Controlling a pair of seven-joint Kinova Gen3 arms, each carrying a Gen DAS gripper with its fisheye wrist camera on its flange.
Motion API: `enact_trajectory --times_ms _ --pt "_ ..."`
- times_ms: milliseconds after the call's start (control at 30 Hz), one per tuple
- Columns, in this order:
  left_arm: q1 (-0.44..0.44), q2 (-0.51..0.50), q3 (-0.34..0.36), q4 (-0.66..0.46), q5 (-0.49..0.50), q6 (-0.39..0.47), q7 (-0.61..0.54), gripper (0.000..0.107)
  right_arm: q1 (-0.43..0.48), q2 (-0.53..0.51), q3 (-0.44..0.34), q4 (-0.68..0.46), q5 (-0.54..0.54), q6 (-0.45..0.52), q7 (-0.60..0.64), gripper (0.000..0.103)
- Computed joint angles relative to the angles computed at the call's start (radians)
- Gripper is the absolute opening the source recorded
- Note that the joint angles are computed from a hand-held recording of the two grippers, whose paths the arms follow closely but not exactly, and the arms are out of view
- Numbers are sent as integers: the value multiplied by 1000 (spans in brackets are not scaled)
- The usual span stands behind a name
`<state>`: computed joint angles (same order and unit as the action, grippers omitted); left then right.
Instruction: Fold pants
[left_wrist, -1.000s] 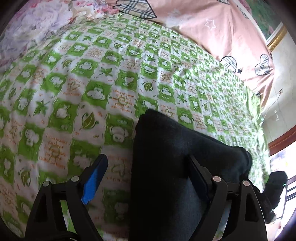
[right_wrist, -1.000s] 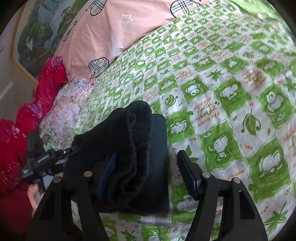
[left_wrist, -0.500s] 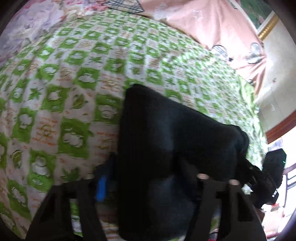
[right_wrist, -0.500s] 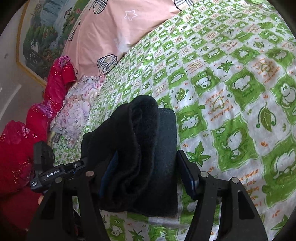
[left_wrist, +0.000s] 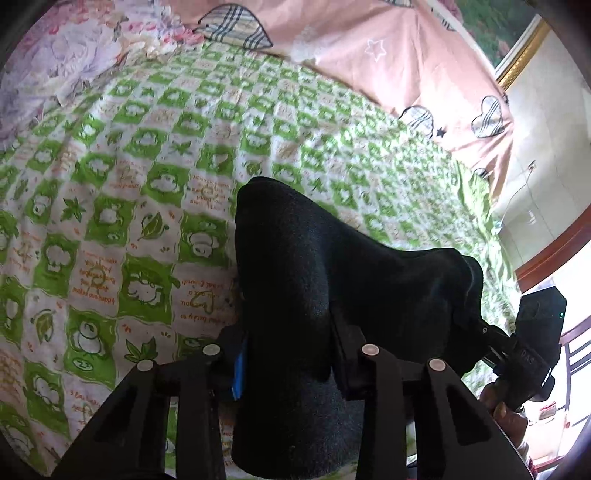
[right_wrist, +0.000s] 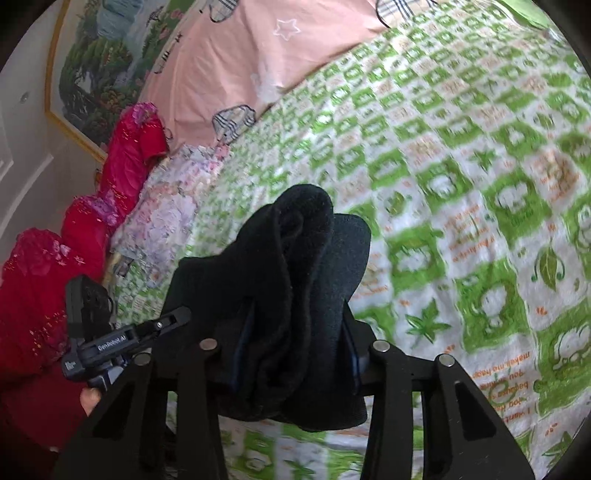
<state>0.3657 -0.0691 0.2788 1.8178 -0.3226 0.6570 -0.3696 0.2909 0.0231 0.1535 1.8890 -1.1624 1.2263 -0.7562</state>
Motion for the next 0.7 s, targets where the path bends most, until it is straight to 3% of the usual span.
enact_trajectory --times_ms 300,700 --pt "-56 -71 38 -24 -107 65 76 34 -62 36 -49 -97 -54 -26 4 41" --pt "-157 -48 -43 -55 -70 81 -43 34 -132 207 -178 -286 -52 -125 -60 41"
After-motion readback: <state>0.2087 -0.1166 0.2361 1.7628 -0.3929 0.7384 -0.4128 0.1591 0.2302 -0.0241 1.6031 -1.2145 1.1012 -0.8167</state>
